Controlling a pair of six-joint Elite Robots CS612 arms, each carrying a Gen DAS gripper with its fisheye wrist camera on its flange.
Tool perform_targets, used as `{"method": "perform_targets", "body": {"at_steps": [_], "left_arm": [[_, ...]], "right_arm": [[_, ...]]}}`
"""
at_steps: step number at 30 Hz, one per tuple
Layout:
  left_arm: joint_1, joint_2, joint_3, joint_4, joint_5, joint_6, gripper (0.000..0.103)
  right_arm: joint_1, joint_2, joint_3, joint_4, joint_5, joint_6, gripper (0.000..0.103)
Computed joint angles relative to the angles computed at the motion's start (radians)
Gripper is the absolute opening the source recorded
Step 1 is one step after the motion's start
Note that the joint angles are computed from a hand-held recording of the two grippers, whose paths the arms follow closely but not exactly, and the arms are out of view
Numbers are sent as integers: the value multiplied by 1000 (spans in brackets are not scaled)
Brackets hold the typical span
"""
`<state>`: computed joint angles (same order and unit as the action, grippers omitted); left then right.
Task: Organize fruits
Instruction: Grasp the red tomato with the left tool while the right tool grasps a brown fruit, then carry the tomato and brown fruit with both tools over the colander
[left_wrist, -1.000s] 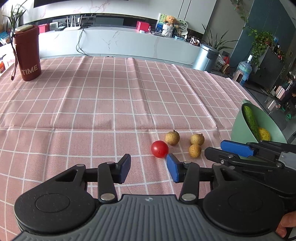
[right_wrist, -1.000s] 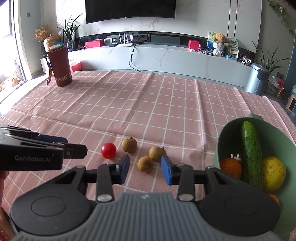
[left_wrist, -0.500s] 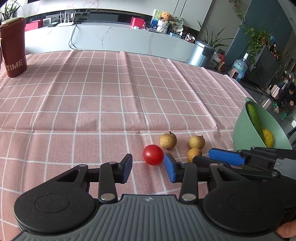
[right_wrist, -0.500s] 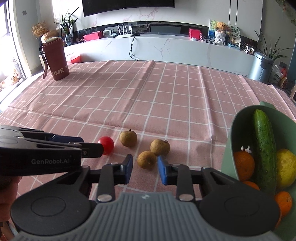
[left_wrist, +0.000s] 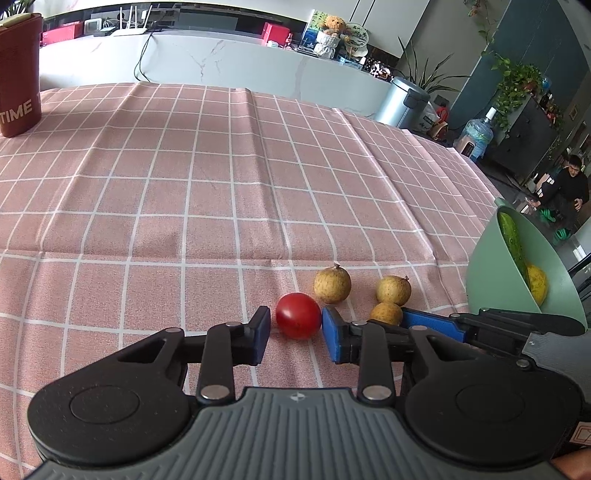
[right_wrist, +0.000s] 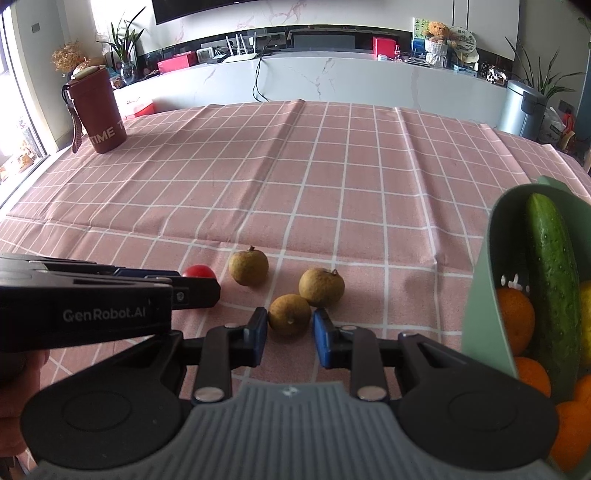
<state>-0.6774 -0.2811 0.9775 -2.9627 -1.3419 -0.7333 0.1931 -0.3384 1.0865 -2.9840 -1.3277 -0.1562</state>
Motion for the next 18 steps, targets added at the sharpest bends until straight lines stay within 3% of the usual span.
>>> {"method": "perform_targets", "body": {"at_steps": [13, 18], "left_arm": [[-7, 1, -3, 3, 27, 32, 29], [-11, -12, 12, 19, 53, -4, 29]], "right_arm": [[1, 0, 5, -9, 5, -22, 21], [-1, -7, 20, -32, 10, -24, 21]]}}
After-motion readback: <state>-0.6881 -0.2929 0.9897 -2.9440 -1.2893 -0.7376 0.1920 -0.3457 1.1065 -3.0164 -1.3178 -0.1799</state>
